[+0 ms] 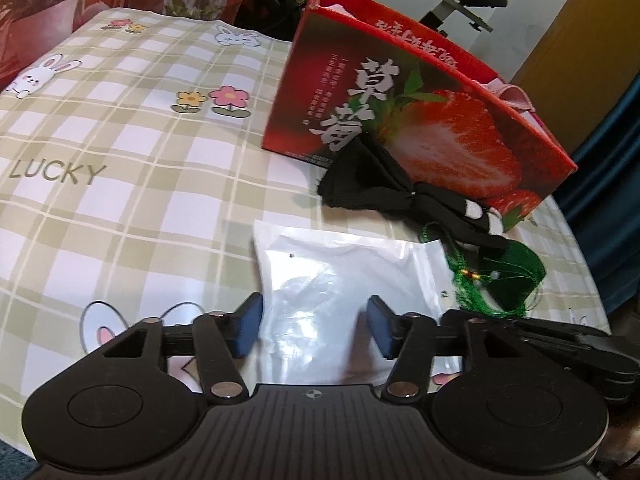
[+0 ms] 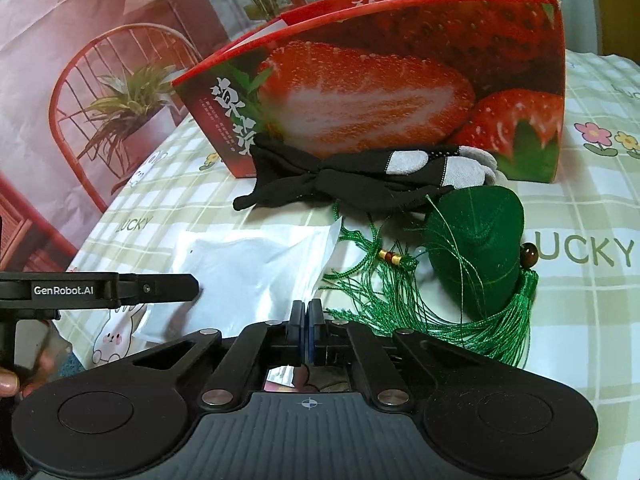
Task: Organize soft objects
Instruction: 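Close both grippers on the white packet and lift it, then carry the white packet with both grippers over the red box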
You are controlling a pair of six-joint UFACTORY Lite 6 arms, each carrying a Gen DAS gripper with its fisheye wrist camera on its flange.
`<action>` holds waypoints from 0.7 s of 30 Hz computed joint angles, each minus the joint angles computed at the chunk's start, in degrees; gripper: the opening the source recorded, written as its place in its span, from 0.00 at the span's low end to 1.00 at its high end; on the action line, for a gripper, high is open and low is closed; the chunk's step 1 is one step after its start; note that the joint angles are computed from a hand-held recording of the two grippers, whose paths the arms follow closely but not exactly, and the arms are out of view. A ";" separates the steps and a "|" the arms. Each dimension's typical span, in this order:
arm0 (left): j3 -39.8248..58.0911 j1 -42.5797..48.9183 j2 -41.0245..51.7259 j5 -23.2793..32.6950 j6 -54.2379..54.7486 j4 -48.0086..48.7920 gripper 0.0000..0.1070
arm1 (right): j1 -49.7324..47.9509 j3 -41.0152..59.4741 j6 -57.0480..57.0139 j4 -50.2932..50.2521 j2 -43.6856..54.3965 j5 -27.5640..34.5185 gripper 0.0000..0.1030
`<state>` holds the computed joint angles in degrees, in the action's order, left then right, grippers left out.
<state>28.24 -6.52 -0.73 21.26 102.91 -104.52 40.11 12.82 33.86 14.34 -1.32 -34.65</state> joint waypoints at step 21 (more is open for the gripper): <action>3.28 1.83 -5.83 10.38 -5.72 6.79 0.46 | 3.27 -2.70 -21.81 21.56 -17.09 4.26 0.02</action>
<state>31.52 -4.69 -6.56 31.65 97.18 -97.73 43.38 10.12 12.05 35.90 -18.41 -30.39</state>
